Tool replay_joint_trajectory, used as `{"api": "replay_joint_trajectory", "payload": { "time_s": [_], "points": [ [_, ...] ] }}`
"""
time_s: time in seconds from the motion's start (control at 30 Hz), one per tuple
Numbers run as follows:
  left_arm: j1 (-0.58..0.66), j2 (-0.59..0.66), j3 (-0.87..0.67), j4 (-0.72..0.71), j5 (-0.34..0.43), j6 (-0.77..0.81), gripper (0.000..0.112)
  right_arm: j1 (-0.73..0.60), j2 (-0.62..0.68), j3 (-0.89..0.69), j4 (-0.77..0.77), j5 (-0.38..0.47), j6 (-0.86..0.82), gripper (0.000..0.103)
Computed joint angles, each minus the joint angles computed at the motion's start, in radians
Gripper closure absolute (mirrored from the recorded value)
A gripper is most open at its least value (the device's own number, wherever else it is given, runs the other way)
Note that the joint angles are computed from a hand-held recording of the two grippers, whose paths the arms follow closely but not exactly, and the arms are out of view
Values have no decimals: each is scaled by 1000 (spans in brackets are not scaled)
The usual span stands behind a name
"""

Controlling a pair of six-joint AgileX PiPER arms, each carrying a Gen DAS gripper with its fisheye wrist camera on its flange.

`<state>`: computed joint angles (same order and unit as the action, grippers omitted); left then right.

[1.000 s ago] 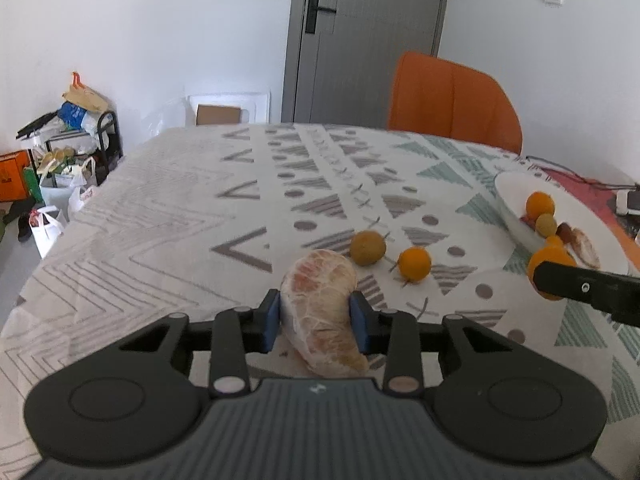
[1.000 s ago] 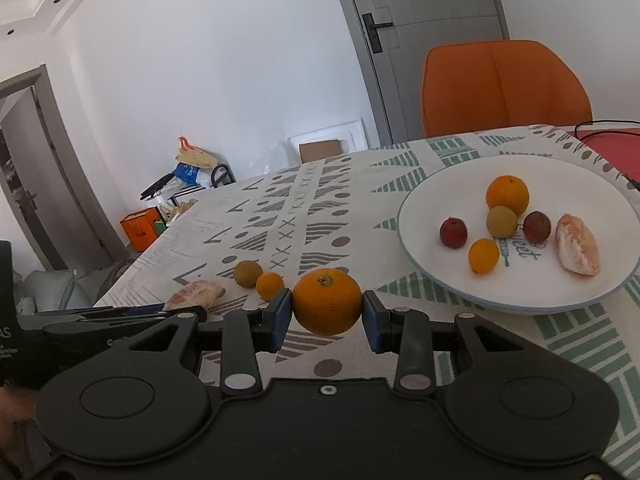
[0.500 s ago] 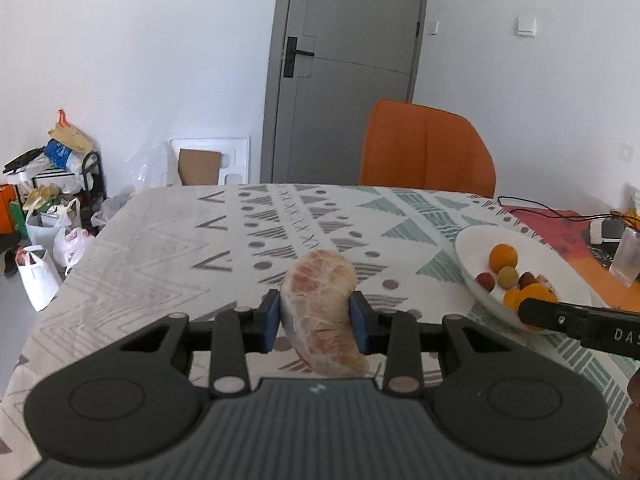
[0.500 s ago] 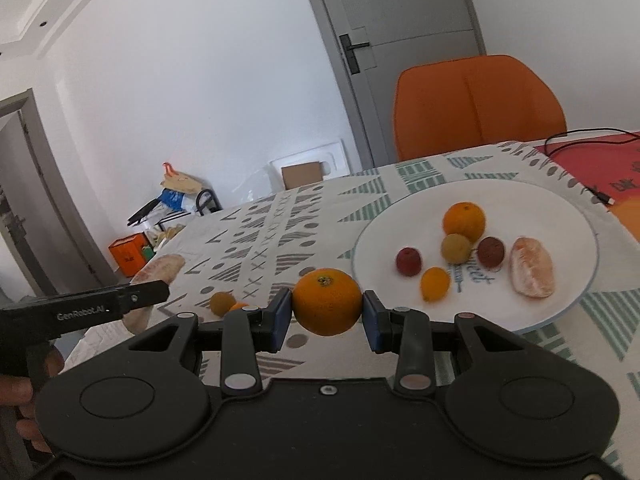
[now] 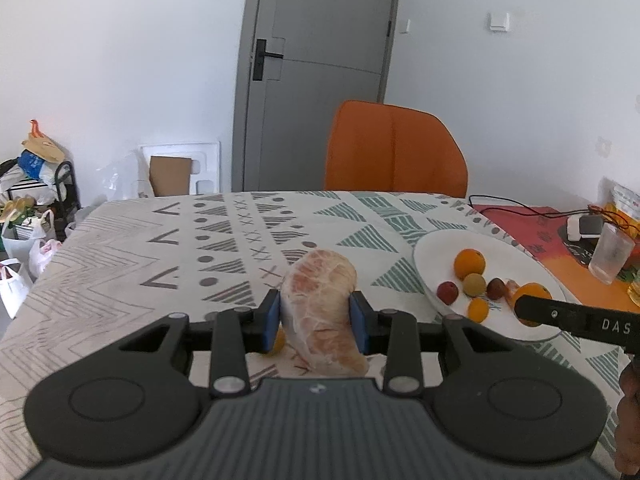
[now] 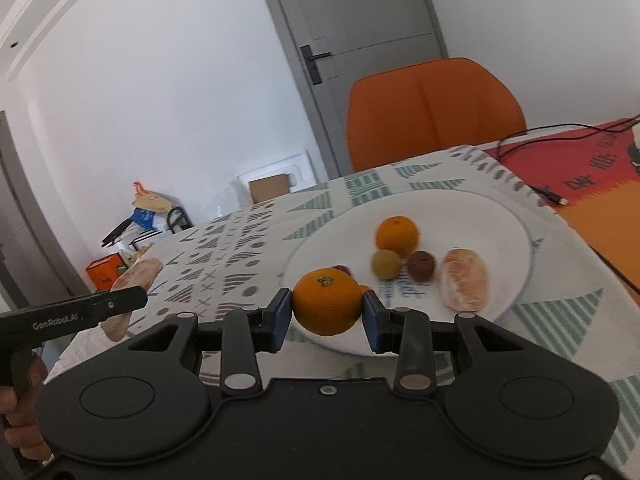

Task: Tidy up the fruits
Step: 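Carry both fruits to the plate and open the right gripper over it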

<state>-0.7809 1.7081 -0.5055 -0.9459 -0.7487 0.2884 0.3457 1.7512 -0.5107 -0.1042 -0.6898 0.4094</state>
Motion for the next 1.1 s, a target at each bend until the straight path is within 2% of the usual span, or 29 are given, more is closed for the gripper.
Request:
{"api": "replay_joint_trajectory", "payload": {
  "time_s": [0.2,0.3,0.6,0.73,1.1],
  "points": [
    [-16,44,-60,-4,22,29,77,-64,9,17,-42,-22,31,67],
    [-17,66,-93,-4,41,43,77,-96,18,24,-67,-39,52,62],
    [-15,109,-176,37,82,76,77,-157,13,50,-73,-87,53,59],
    [-21,122,-225,8,99,143,77,-187,22,72,-100,-136,66,53],
    [-43,213,-378,-90,158,276,77,-286,56,109,-234,-236,114,53]
  ]
}}
